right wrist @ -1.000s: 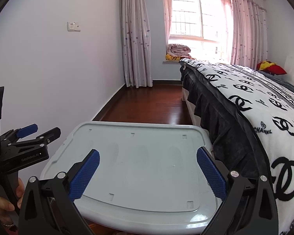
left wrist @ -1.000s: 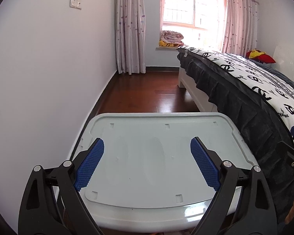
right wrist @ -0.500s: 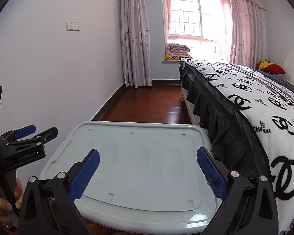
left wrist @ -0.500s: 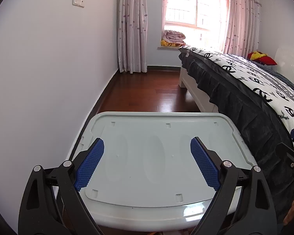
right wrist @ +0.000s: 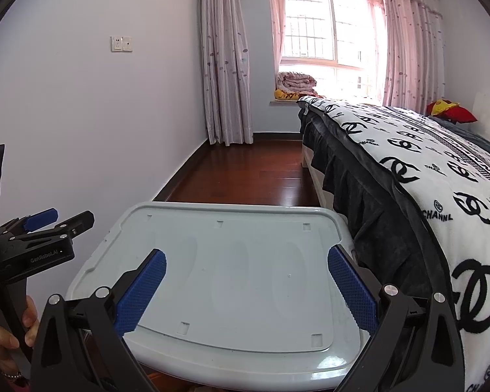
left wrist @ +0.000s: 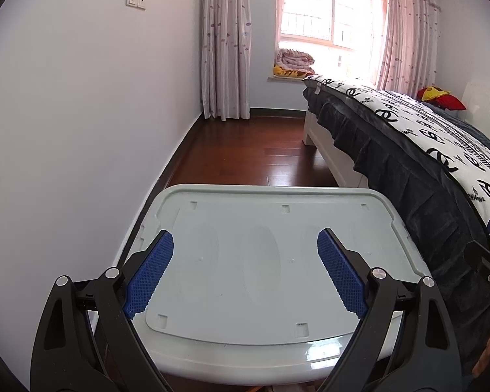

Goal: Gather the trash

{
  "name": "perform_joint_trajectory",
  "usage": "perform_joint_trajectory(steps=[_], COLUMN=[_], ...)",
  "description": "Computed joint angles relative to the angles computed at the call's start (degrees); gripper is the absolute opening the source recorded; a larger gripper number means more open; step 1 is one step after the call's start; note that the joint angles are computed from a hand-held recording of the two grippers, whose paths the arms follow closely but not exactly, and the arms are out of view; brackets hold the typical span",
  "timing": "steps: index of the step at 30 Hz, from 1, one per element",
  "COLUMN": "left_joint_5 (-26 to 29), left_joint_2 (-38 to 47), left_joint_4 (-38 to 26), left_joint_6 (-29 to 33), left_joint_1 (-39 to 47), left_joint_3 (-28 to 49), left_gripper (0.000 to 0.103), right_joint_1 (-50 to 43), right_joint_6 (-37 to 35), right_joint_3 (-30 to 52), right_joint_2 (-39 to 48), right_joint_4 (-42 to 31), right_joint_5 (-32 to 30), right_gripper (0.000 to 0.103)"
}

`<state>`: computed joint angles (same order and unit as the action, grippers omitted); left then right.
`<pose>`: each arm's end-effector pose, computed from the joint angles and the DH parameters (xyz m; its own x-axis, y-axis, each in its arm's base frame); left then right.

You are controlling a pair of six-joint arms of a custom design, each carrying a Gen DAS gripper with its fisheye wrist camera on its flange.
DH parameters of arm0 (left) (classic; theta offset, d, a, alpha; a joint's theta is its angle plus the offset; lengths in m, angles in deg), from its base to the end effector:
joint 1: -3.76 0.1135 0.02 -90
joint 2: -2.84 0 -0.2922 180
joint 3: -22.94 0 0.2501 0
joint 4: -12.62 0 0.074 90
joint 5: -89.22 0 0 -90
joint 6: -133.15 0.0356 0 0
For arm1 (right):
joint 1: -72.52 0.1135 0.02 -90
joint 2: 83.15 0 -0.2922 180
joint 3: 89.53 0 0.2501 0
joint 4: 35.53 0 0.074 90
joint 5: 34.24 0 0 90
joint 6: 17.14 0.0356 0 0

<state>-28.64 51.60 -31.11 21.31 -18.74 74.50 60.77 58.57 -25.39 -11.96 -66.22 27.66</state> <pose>0.1513 -0.0447 0.2763 -0.5663 -0.1214 -0.8152 -0.2139 0.9769 0.0031 0.2554 -0.0360 0.2949 -0.5350 -0.1111 -0.8375 -0.3272 0.9412 0.0842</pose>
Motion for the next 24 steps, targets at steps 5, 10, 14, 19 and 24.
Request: perform_joint_trajectory(steps=[5, 10, 14, 19, 24], left_joint_5=[0.35, -0.89, -0.77, 0.13, 0.00], left_joint_2=[-0.23, -0.16, -0.22, -0.23, 0.10], left_joint_4=[0.73, 0.99, 0.71, 0.50, -0.04], left_joint_6=[0.73, 1.09, 1.08, 1.13, 1.15], left_joint_1=[0.51, 0.16, 0.56, 1.29, 1.45], left_joint_3=[-0.42, -0.27, -0.09, 0.03, 0.06], left_gripper=[0.087, 0.088, 0.087, 0.091, 0.091], right_joint_1=[-0.05, -0.02, 0.06, 0.19, 0.24], right_joint_6=[-0.03, -0.01, 0.09, 0.25, 0.33], right_joint_3=[0.00, 0.01, -0.12, -0.24, -0.25], right_joint_2=[-0.06, 0.05, -0.14, -0.13, -0.06], right_joint_4=[-0.12, -0.04, -0.07, 0.06, 0.14], right_joint_5=[-0.06, -0.03, 0.11, 0.47, 0.65], right_gripper=[0.098, 0.098, 0.098, 0.098, 0.098])
